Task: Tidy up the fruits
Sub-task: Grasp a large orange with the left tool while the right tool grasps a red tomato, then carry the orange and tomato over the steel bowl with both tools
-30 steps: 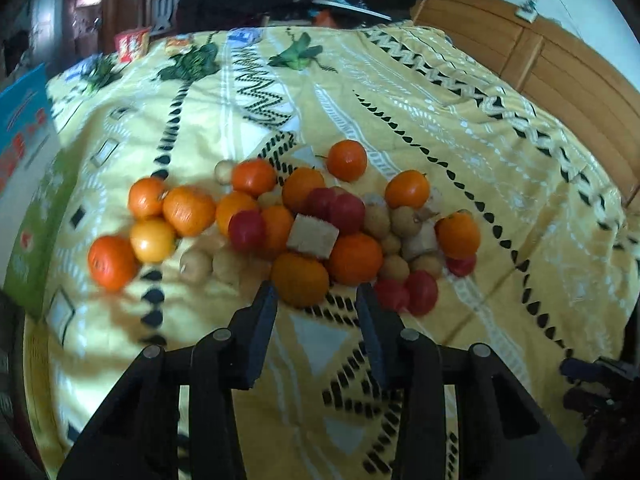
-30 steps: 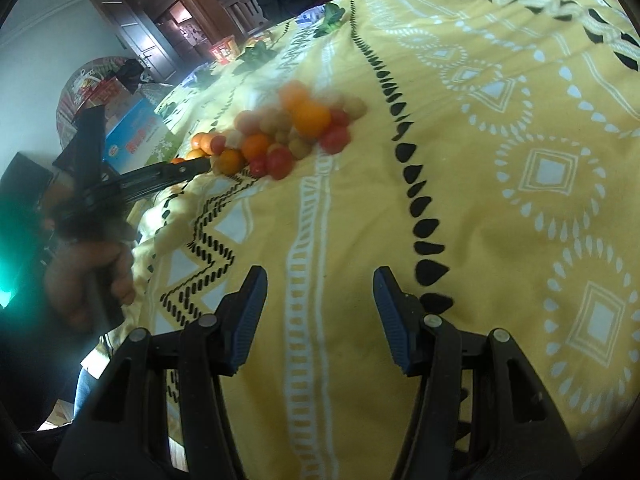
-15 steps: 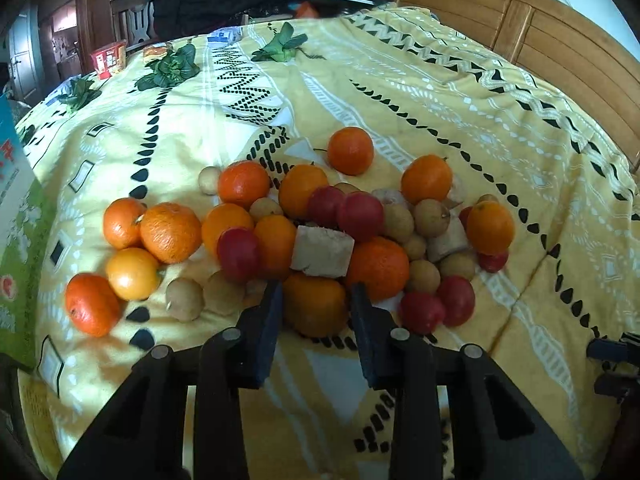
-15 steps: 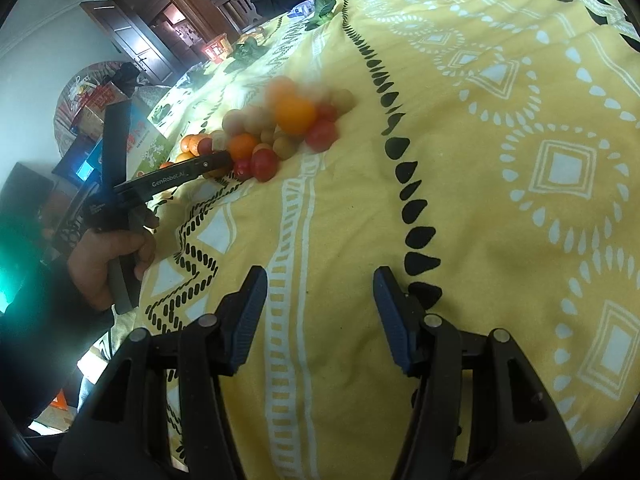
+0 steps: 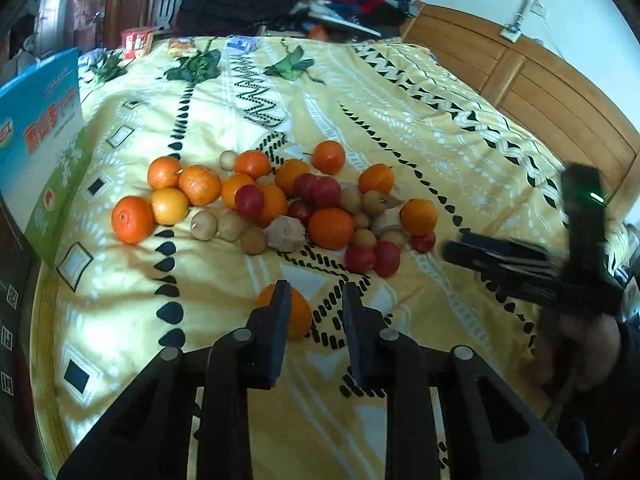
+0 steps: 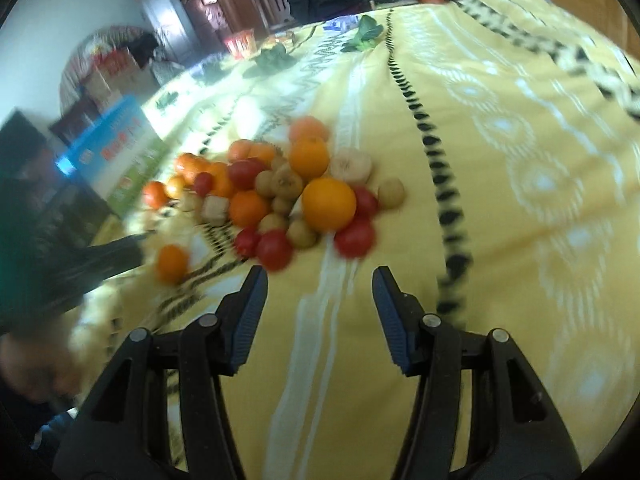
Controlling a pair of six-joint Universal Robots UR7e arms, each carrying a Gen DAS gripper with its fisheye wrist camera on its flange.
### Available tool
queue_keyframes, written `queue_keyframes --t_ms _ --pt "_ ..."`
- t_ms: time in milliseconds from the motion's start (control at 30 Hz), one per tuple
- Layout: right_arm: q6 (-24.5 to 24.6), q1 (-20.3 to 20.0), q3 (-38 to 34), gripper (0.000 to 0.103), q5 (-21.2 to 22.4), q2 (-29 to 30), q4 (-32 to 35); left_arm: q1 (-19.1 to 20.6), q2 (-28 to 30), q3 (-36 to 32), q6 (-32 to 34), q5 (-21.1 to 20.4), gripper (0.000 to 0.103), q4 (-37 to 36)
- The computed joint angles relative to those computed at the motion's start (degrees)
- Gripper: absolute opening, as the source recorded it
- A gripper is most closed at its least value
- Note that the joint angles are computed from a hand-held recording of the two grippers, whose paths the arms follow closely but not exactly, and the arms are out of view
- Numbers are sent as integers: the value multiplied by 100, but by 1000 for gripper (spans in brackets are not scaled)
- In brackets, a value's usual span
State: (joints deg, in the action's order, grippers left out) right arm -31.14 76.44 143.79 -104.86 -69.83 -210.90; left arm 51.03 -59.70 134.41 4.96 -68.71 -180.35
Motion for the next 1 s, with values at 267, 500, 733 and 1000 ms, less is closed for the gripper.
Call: queue_keyframes --t_ms 267,500,733,1000 --pt "-307 -28 -568 56 -510 517 319 267 -100 100 -114 42 46 -107" --pt "-80 -131 -372 32 -266 268 309 287 149 37 208 -11 62 -335" --pt "52 -187 132 32 211 -61 152 329 612 -281 108 161 54 -112" --pt "114 -159 339 32 380 -211 22 344 580 -130 66 240 37 -300"
